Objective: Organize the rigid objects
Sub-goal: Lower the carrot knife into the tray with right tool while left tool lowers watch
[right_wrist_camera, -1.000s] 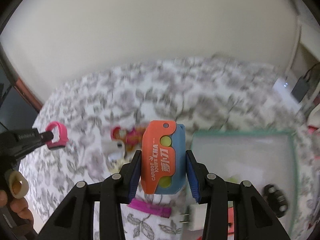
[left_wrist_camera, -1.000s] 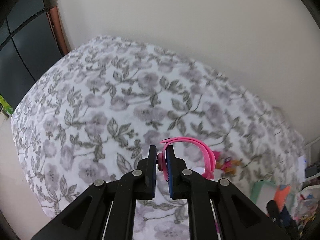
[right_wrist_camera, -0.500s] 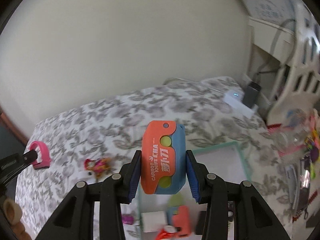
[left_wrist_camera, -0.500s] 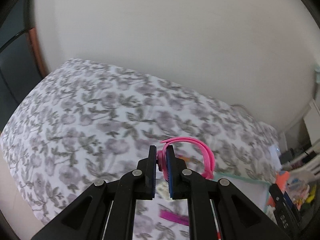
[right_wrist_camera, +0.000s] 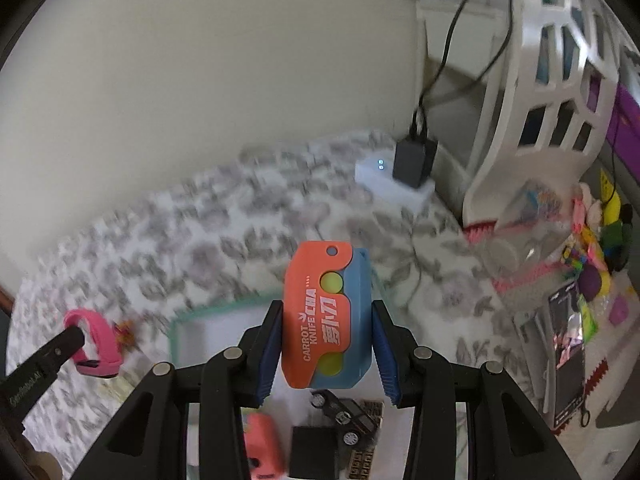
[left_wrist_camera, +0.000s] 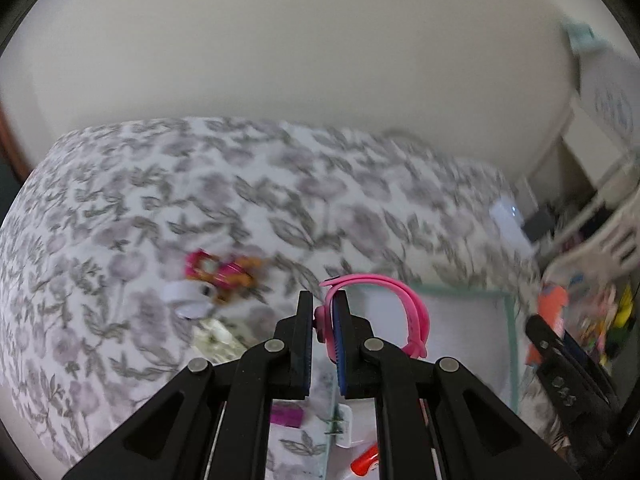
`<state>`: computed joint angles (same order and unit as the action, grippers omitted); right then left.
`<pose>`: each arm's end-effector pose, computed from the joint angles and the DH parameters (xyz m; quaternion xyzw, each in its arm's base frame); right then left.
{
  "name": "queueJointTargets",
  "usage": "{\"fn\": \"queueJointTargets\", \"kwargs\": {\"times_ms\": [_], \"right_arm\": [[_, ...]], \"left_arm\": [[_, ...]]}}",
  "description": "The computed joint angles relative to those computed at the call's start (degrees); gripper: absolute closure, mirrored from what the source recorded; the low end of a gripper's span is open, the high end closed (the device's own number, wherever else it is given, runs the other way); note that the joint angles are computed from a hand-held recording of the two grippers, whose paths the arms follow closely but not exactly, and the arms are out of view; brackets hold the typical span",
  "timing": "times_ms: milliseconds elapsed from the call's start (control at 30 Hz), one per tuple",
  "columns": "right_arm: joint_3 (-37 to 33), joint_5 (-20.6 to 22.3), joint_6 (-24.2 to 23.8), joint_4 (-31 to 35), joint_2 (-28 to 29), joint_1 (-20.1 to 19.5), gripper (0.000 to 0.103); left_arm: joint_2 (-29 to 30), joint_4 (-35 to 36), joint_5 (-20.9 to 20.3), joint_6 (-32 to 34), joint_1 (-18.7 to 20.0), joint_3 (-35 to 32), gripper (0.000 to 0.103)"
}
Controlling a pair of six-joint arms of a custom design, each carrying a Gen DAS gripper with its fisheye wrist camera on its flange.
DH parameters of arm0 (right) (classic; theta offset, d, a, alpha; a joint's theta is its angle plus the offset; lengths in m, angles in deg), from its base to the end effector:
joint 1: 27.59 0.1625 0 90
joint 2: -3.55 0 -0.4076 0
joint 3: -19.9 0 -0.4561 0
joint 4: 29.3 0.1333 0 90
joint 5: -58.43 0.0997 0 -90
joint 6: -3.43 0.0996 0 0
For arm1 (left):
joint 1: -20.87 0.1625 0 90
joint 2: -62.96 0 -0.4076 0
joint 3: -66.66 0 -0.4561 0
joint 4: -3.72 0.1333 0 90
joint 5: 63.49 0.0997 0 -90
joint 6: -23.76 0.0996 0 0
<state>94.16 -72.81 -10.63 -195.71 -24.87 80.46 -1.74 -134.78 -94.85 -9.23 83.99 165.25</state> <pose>0.3122 -0.7398 0.0155 0.1605 -0.8933 0.2584 0.3309 -0.1047 -0.6895 0.2517 -0.1083 0.8603 -0.3385 0.3656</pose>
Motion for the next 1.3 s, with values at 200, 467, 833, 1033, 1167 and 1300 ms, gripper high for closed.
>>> {"fn": "queueJointTargets", "kwargs": {"times_ms": [200,467,833,1033,1167,1300], "right_arm": [[-0.3,-2.7,1.0,3.2,1.7,-1.7,0.059],[0.0,-2.9,1.4,3.9,1.8,-2.3,0.059],[-0.5,-4.3,2.0,7.2,2.7,-2.9,0.059],[-0.7,-4.5,2.5,8.3,2.7,-2.9,0.058],[-1.0,-5.0,2.5,8.8,3.0,-2.9,0.058],[-1.7,-7.3,1.6,8.4,3.4,-2.2,0.057]], "left_arm": [[3.4,1.1,-2.2,0.6,1.6,-1.4,0.093],[6.3,3.2,-2.0,0.9,2.2,-2.6,0.093],[7.7,8.3,-1.6,-0.4,2.9,-3.7,0.093],[7.2,9.6,-3.8,-1.4,3.2,-4.1,0.092],[7.1,10.3,-3.8,-1.8,3.1,-4.1,0.092],[6.7,10.2,-4.3,-2.0,2.9,-4.1,0.091]]}}
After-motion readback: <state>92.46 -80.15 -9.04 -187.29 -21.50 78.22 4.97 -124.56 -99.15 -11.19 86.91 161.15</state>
